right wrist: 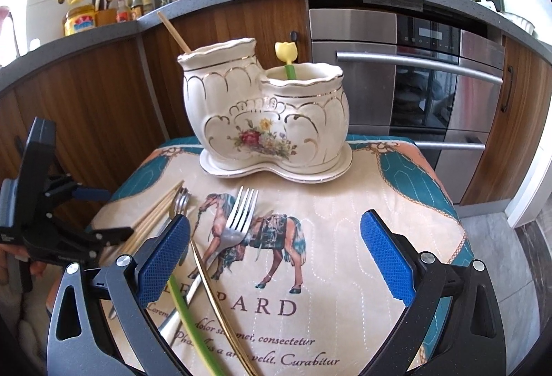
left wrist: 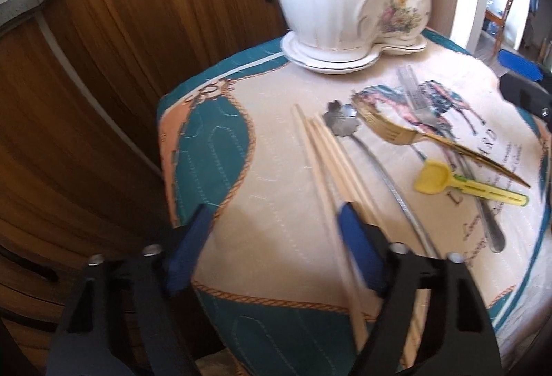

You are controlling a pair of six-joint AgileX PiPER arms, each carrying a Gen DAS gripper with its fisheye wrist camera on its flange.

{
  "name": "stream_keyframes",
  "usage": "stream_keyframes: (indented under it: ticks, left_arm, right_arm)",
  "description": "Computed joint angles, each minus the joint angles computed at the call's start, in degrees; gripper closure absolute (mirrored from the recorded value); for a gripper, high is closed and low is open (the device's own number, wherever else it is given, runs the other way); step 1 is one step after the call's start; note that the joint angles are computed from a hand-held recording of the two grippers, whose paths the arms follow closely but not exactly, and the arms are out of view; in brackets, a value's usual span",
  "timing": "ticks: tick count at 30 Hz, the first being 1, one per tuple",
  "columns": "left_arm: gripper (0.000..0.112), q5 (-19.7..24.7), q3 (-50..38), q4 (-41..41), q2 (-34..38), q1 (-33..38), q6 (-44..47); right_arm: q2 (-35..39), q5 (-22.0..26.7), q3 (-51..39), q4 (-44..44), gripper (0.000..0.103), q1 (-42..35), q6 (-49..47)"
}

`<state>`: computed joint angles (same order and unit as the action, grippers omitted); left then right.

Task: Organize utensils
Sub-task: 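Move both tools back over the remaining utensils on the placemat, then grasp another chopstick with the left tool while the right tool grasps a gold fork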

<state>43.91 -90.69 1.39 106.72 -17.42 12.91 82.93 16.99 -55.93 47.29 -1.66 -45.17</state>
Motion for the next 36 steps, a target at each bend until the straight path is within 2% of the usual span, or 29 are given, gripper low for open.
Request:
stream_keyframes:
  ticks: [2,5,10,12,14,15,17,19,24,29,30,33,36]
  left_arm:
    - [0.06,1.5,-0.7,-3.4,0.1,0.5,3.0]
    - [0.073,3.4,-0.7,-7.2,-0.4,1.1,5.9]
    - [0.082,5.2,-1.2,-10.9,-0.3,2.4,9.0]
    - [0.084,5.0,-1.0,-11.1,-0.2,2.4,9.5]
    - [0.086,4.8,-1.4,-11.4,0.1,2.5,9.6]
    - [0.086,4.6,-1.7,-11.2,0.4,2.4,9.3]
    - [0.089,4.4,-1.9,-10.6,0.6,2.0,8.9]
    - [0.091,4.2,-1.9,-10.4,0.6,1.7,9.0]
    - [0.097,4.4,-1.8,-11.1,0.5,2.0,9.9]
    - [0.1,5.1,-3.1,-12.5,1.5,2.7,10.3]
    - [0.1,5.1,-3.4,-12.4,1.7,2.6,10.1]
    - [0.101,4.4,-3.3,-12.0,1.8,2.3,9.5]
    - [0.105,4.1,-3.5,-13.2,2.1,3.0,9.5]
  right_arm:
    - [0.2,1.1,-0.4,-2.7,0.005,0.4,1.5]
    - [1.0,3.6,-1.6,-8.8,0.005,1.8,5.1]
    - [1.8,4.7,-2.5,-22.1,0.007,5.4,14.5]
    - [1.6,5.0,-2.5,-24.2,0.008,6.0,15.5]
    - [2.1,6.4,-3.3,-23.0,0.018,6.1,13.9]
    - [2.7,7.4,-4.1,-23.7,0.021,6.5,14.3]
    - [4.0,8.2,-5.6,-26.5,0.036,7.8,15.7]
    - [5.5,9.1,-7.6,-30.8,0.045,9.4,18.3]
    - [9.6,13.7,-13.6,-32.3,0.069,11.2,18.8]
    - [13.0,17.1,-17.7,-34.1,0.076,12.4,19.7]
    - [13.3,17.3,-17.8,-33.8,0.08,12.5,19.4]
    - [13.7,16.9,-17.4,-30.9,0.092,12.4,17.2]
    - [12.7,15.5,-15.7,-29.6,0.093,12.3,16.2]
